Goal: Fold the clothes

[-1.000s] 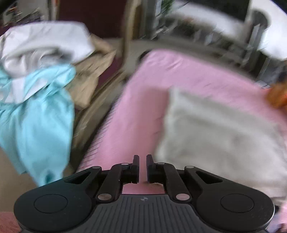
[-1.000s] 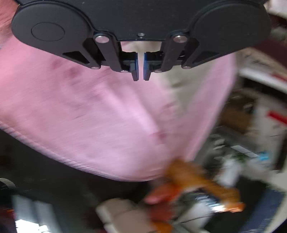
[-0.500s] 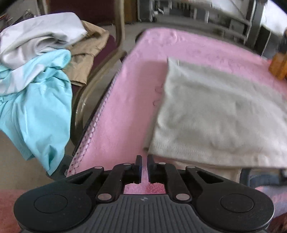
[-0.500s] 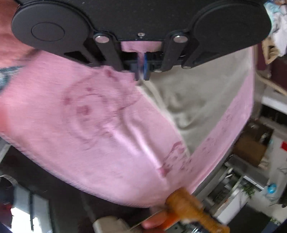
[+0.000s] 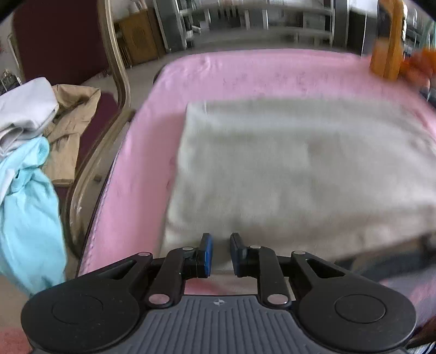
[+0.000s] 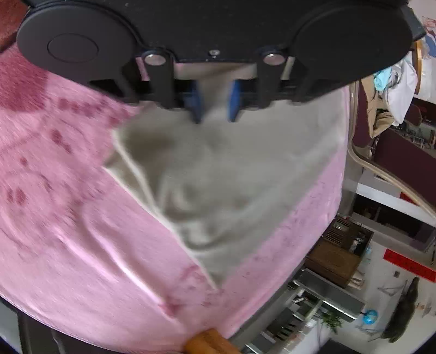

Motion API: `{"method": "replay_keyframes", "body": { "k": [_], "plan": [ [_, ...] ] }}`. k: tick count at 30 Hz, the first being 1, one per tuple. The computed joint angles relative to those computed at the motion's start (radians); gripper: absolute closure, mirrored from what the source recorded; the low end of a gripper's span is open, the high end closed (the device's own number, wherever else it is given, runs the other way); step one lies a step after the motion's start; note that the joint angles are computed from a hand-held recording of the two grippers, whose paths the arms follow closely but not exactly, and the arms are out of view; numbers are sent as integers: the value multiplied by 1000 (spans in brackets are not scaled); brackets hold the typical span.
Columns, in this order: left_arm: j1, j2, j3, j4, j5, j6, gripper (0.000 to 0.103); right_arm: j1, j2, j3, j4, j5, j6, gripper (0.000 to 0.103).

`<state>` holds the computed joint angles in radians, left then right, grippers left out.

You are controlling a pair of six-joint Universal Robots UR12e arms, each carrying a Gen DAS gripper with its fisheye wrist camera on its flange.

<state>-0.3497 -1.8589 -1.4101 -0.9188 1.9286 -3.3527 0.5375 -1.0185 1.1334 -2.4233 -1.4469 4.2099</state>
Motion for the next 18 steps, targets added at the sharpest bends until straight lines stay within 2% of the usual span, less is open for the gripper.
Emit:
{"method": "replay_keyframes", "body": {
  "k": [2, 3, 5, 7, 10, 12, 15, 18],
  "plan": [
    [-7, 15, -6, -37, 15, 27, 83, -3, -34, 32, 38, -7, 31, 97],
    [-3, 27, -22, -22, -3, 21, 84, -1, -52, 48, 59, -43, 48, 84],
    [13, 51, -59, 69, -59, -11, 84, 5, -77, 98, -5, -145, 108, 73],
    [23, 56, -72, 141, -86, -35, 83, -4, -104, 174, -155, -166, 207, 73],
    [31, 53, -74, 194, -117, -66, 83, -7, -110, 198, -182, -181, 243, 69],
    [31, 48, -66, 185, -141, -58, 83, -10, -101, 193, -188, -154, 238, 55],
    [24, 42, -57, 177, -140, -31, 82, -10, -97, 192, -209, -152, 244, 56],
    [31, 42, -58, 177, -155, -41, 82, -8, -91, 194, -243, -174, 257, 56]
  ]
}}
